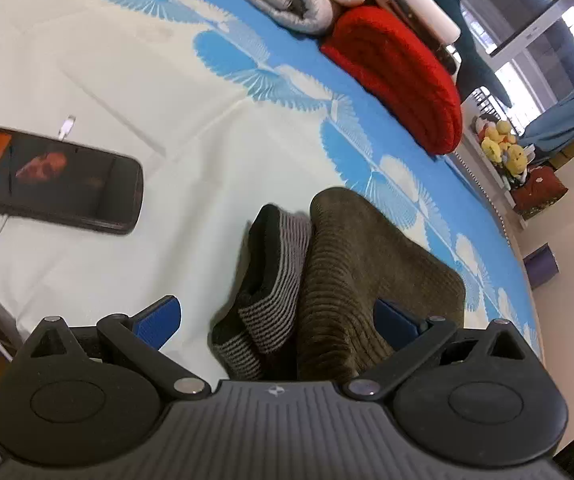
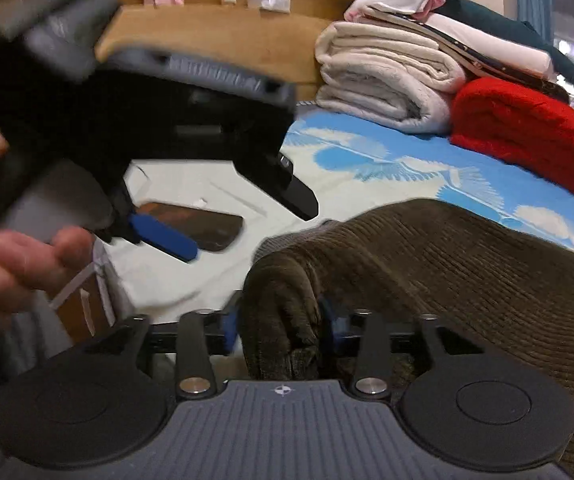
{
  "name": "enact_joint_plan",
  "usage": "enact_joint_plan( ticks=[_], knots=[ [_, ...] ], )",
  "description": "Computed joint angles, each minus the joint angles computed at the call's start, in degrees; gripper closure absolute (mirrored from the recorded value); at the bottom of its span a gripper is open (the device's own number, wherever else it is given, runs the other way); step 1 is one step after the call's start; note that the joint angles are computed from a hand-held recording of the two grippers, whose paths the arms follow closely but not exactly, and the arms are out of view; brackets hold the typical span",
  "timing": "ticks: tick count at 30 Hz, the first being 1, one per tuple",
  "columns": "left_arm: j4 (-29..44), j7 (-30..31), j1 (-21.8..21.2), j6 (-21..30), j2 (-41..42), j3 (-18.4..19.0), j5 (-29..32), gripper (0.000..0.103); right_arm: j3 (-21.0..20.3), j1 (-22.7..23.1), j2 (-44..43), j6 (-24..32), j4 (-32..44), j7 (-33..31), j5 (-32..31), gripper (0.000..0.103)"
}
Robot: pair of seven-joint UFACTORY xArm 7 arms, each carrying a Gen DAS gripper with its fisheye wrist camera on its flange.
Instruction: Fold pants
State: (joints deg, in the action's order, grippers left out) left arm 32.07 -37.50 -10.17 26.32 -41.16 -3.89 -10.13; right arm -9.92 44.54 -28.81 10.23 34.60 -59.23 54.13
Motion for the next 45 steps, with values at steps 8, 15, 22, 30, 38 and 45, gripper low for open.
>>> enact_joint_plan(
  ticks=[8, 15, 22, 30, 38, 45],
  knots=[
    [3.58, 1.95, -3.66, 0.63, 4.07, -0.33, -1.68, 0.001, -1.73, -17.63, -9.24, 11.63, -1.03, 12.51, -6.66, 0.035],
    [15.48, 2.87, -3.57, 15.94, 11.09, -3.61, 2.69, 0.073, -3.48, -22.09, -8.91, 5.95, -5.98, 20.4, -10.79, 0.036],
    [16.19, 4.1, -2.11, 9.92, 8.33, -4.28, 4.69, 0.076, -9.08, -14.49, -10.19, 2.43, -5.37, 18.48, -10.99, 0.036],
    [5.64, 2.3, 0.27, 11.1, 3.29, -5.79, 9.65, 0.069, -11.31, -11.16, -10.35, 7.0, -3.83, 16.72, -12.0, 0.036],
    [4.03, 2.38, 0.87, 11.59, 1.7, -7.6, 13.1, 0.053, -2.27, -18.9, -10.26, 17.82, -6.58, 13.84, -17.68, 0.068],
    [2.57, 0.11, 2.71, 13.25, -0.53, -10.89, 18.07, 0.027, -0.57, -22.39, -16.13, 22.16, -7.49, 13.28, -22.63, 0.068]
  ],
)
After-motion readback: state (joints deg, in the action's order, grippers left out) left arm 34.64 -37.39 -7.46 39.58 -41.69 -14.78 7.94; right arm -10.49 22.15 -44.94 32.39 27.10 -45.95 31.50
